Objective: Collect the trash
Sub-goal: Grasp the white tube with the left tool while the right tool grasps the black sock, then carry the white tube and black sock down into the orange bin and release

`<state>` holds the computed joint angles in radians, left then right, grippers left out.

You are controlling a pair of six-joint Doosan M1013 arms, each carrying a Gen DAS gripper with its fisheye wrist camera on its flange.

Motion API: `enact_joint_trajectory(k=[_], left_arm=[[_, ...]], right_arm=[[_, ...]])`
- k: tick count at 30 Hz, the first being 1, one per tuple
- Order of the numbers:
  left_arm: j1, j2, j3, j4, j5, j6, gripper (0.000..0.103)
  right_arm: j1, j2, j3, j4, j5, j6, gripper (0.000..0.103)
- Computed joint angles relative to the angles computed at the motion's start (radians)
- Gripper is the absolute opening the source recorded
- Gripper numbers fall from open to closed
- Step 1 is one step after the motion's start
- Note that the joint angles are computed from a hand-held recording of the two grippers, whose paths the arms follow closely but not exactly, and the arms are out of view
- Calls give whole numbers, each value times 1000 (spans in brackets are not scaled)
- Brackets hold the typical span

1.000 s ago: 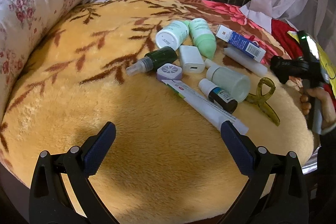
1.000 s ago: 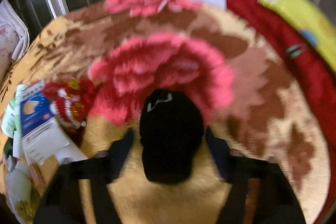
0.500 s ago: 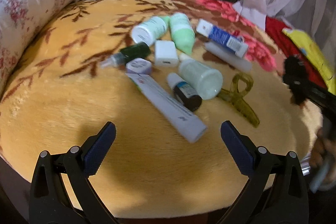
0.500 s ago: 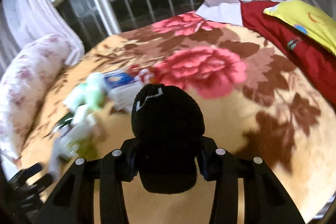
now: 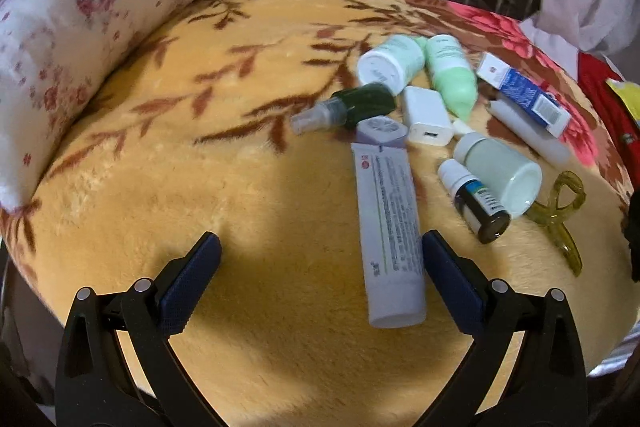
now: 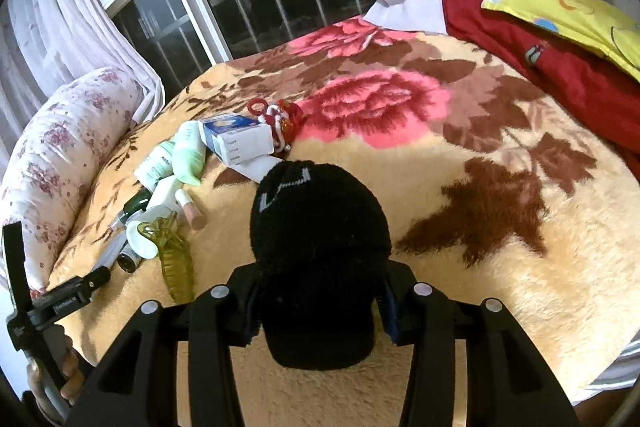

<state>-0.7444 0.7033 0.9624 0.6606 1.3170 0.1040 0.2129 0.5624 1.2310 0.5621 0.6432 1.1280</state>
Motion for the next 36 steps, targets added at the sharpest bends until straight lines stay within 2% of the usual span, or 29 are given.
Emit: enact_joint_trajectory(k=[4,7,8,9,11,13,14,17,24,28,32,36], left_arm=[[9,21,-28,1,-61,142,97],[15,23,-12,-3,-103,152,94],[14,18,0,8,-118,143,88],[12,14,11,22,-130,135,79],[8,1,34,31,-181,152,50],[1,-1,37,41,-199,171,30],[-4,5,26,51,-186,192,27],[-15,10,20,82,-167,197,26],[-46,-66,123,148,-244,81,26],[-85,-123,193,206,-281,16,26],[-130,-162,249,228,-285,1,26],[-167,-180,295,191,-266,39,26]], right_arm=[[3,2,-1,3,7,3,46],[6,-1,7,5,7,1,46],[8,-5,13,5,1,-2,46],[10,-8,20,7,-6,-6,46],[15,-15,32,2,-23,-7,46],[19,-16,35,4,-20,-6,45],[22,-17,38,14,-16,-13,45],[34,-24,50,22,-16,-29,45],[64,-70,111,83,-31,-131,45],[74,-118,166,163,-37,-228,45],[86,-175,244,228,-18,-328,45],[106,-221,327,180,-19,-356,45]])
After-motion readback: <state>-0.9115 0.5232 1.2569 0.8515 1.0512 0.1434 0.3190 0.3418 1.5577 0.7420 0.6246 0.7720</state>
